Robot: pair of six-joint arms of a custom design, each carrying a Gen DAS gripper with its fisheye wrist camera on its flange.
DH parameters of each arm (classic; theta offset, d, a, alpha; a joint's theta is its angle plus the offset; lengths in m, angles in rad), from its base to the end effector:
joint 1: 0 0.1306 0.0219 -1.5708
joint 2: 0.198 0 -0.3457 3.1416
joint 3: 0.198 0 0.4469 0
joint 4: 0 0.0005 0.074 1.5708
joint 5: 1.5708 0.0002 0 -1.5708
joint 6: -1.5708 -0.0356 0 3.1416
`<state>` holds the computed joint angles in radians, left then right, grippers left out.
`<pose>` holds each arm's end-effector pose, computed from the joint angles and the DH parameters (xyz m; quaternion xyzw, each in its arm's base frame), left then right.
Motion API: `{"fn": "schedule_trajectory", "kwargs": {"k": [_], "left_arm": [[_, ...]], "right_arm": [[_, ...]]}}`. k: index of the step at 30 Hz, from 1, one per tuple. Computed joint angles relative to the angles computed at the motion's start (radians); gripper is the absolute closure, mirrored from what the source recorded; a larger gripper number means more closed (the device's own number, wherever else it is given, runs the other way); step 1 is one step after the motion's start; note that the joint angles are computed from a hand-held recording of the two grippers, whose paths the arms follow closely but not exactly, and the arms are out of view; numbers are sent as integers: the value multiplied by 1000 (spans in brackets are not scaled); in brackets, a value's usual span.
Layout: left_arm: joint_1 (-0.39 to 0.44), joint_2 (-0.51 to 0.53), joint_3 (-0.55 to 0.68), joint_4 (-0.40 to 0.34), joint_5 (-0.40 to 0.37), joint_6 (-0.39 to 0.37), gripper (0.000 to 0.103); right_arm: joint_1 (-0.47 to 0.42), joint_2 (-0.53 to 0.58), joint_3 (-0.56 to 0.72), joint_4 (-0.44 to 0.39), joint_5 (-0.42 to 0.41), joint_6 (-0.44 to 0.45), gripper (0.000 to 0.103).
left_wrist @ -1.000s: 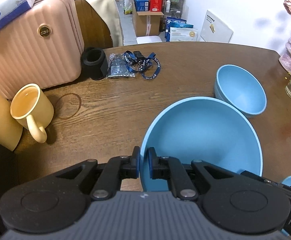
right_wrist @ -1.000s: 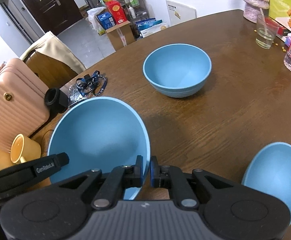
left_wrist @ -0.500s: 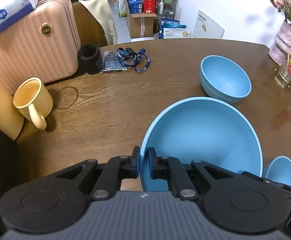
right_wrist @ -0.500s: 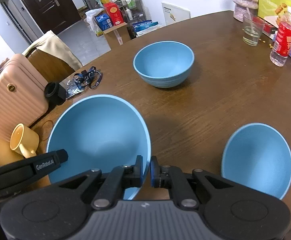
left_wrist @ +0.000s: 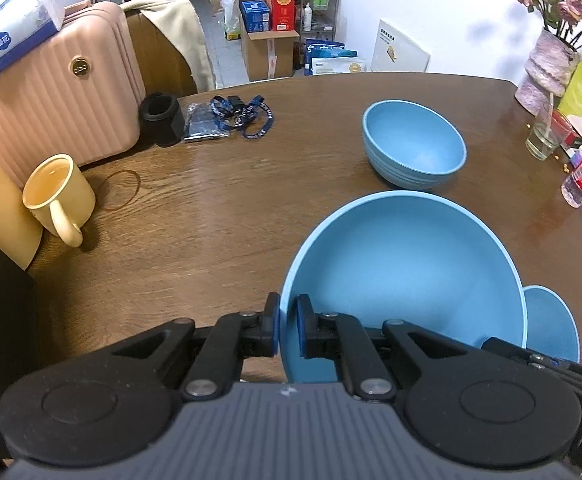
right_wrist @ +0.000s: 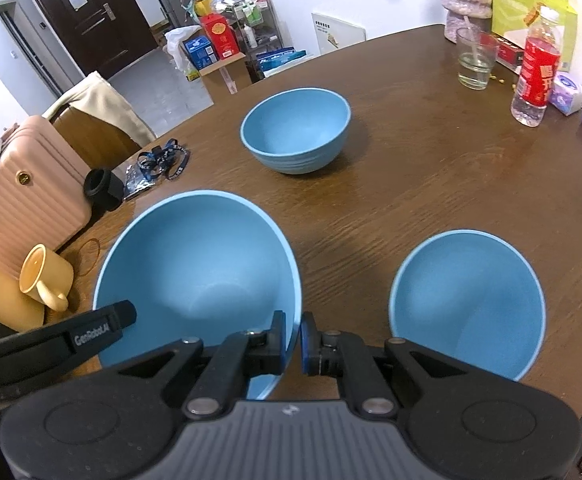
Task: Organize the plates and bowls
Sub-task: 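Lift and carry the blue bowl with both tools toward another blue bowl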
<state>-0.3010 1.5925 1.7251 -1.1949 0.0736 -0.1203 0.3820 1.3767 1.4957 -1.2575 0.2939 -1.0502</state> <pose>0.5658 -0.1789 0.4313 0.2113 0.9439 -0.0581 0.2471 0.4792 0.1809 0.4311 0.3465 0.9025 0.0314 0.2539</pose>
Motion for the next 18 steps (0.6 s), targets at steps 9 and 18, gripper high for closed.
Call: {"fn": "schedule_trajectory", "kwargs": {"k": [9, 18], "left_arm": [[-48, -46, -46, 1, -13, 26, 94], [-109, -76, -70, 4, -29, 63, 94]], "right_arm": [[-15, -86, -75, -13, 6, -2, 96], [-46, -170, -142, -26, 15, 15, 97]]}}
